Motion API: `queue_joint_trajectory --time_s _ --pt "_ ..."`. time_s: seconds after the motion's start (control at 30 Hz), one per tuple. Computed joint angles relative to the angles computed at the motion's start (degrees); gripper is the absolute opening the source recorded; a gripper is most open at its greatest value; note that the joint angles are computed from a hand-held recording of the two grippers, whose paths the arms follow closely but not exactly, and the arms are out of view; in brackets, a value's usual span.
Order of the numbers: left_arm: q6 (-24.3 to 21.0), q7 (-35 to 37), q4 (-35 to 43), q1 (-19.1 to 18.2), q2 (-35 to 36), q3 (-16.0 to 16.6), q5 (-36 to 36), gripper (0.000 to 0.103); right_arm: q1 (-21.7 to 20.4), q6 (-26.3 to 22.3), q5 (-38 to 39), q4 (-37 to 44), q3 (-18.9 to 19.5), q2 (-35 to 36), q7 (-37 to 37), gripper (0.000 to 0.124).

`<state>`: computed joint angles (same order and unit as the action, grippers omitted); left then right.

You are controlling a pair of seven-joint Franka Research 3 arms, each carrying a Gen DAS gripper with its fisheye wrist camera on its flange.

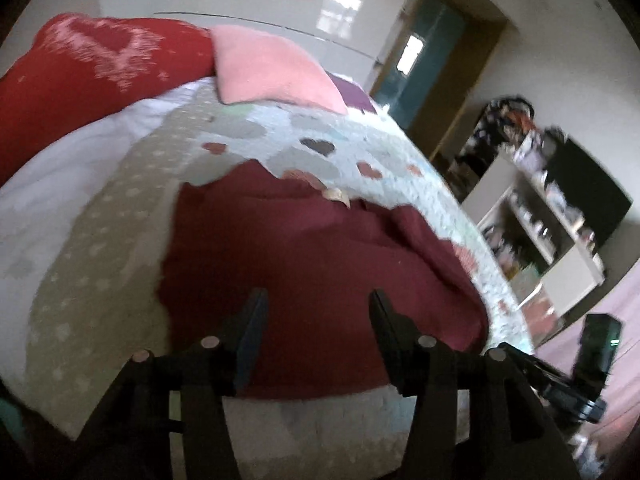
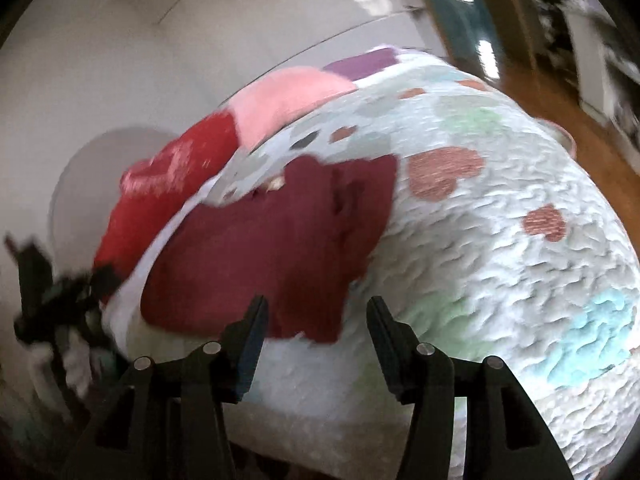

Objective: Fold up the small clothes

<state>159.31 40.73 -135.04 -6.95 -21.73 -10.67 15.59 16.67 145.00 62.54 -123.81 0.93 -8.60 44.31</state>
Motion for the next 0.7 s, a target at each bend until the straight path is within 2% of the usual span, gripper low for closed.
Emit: queue_joint_trajectory --time_s 0.07,0.1,0.13,0.17,0.2,0.27,0.33,0.37,0.4,0.43,0.53,0.67,0.7 --pt "-3.96 -3.36 3.32 3.82 3.69 -4.18 7.17 0.051 0.38 1.51 -2.26 0.14 0.94 1.02 1.08 0.056" --pt "-6.59 -4.09 4.58 4.19 5.48 -4.92 9.47 0.051 0.6 2.26 -3.39 0.48 1.31 2.0 1.1 0.056" --pt "-8.06 -3.54 5.03 3.3 6.61 -4.19 9.12 0.051 0.65 3.62 -7.16 1.08 2.05 3.6 2.76 0.054" --pt "-8.66 -2.89 4.88 2.27 7.46 -3.22 7.86 0.051 0.5 3.07 -10.22 2.07 2.22 5.16 4.39 0.03" --pt "-8.64 -2.65 4.69 1.59 8.18 -2.47 6.9 0.051 0.07 0.49 -10.52 2.91 1.72 6.14 4.1 0.016" --pt "-7.69 -4.1 3.78 1.56 8.29 -2.55 9.29 0.051 -0.99 -1.21 -4.66 2.42 0.73 5.44 0.51 0.013" --pt "-8.11 -4.92 3.8 1.58 8.39 -2.96 12.23 0.051 -2.23 -0.47 -0.66 1.8 -0.24 4.57 -0.78 0.011" --pt "-8.49 -5.2 4.02 1.48 8.59 -2.91 12.89 0.051 -2.96 -0.72 0.74 1.67 -0.82 4.46 -0.43 0.007" --pt "-8.22 -5.5 4.0 1.33 8.69 -2.59 12.91 0.051 -3.89 1.36 -0.72 1.21 -1.08 4.59 2.89 0.0" --pt "-7.59 -5.83 3.79 1.22 8.72 -2.22 12.7 0.051 -4.63 4.55 -3.93 0.53 -0.98 4.65 6.6 0.0" --pt "-5.59 -6.38 2.78 0.97 8.44 -1.55 11.81 0.052 -6.72 5.6 -5.09 -0.42 -2.26 4.27 11.74 0.001" --pt "-3.66 -8.5 1.93 1.32 8.28 -1.94 12.8 0.057 -5.56 5.76 -7.08 0.2 -1.26 1.62 5.95 0.005" --pt "-3.72 -8.92 2.05 1.44 8.39 -2.17 13.38 0.058 -4.71 5.64 -8.3 1.34 -0.67 1.88 4.26 0.011"
